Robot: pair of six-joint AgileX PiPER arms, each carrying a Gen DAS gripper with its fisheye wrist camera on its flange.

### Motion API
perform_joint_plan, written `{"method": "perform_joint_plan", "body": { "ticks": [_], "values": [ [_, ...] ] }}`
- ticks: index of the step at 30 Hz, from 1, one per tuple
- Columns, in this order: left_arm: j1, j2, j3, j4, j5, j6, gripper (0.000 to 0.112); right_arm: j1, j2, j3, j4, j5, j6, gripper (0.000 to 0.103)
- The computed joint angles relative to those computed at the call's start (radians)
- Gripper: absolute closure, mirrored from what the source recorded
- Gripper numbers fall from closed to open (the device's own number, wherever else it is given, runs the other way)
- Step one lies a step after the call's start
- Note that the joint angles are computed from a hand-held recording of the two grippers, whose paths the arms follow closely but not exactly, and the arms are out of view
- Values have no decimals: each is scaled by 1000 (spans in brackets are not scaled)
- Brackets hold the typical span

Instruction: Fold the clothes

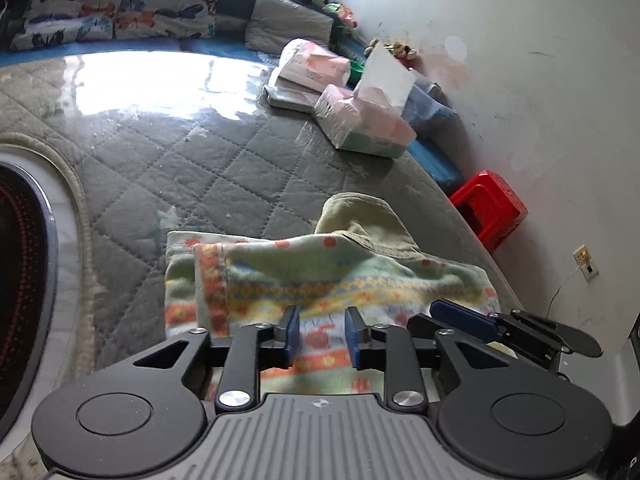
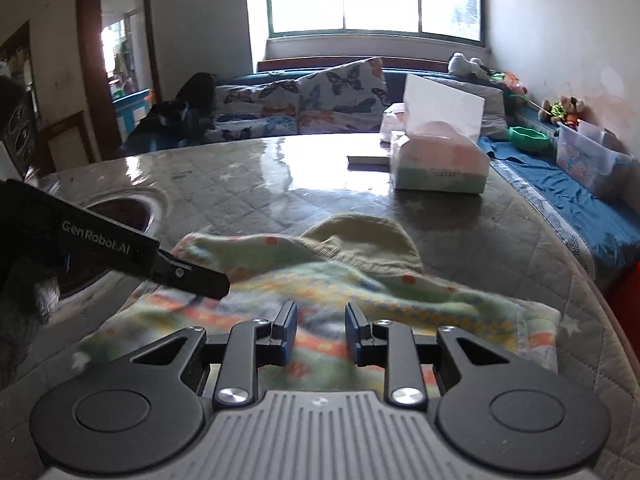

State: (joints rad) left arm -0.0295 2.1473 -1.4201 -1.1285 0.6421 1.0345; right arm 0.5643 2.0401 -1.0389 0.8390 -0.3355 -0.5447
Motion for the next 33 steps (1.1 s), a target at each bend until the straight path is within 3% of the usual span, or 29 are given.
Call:
{"method": "perform_joint_plan", "body": {
  "ticks": [4,8,12,17,21,23,27,29,33],
  "values": [
    [21,-54,107,-69,11,137,84,33,-35,67,-29,-22,46,66],
    [24,-108,226,-155,-27,295,82,76,-48,121,0,-66,54,64],
    [26,-168,324,-258,-59,449,72,132,-75,181,20,-145,68,55],
    [9,-196,393,-343,-110,558,71,171,-43,194,58,-199,73,51],
    [22,-235,432,-361,-102,579,55,185,-62,211,53,-221,105,39],
    [28,-250,452,-379,-102,596,50,194,-66,216,71,-236,108,27],
    [37,-284,505,-424,-125,648,26,215,-69,228,108,-270,129,13],
    [45,-293,523,-424,-130,657,24,234,-67,227,155,-290,115,5],
    [66,-313,553,-433,-140,670,15,258,-63,220,205,-311,112,1]
  ]
}}
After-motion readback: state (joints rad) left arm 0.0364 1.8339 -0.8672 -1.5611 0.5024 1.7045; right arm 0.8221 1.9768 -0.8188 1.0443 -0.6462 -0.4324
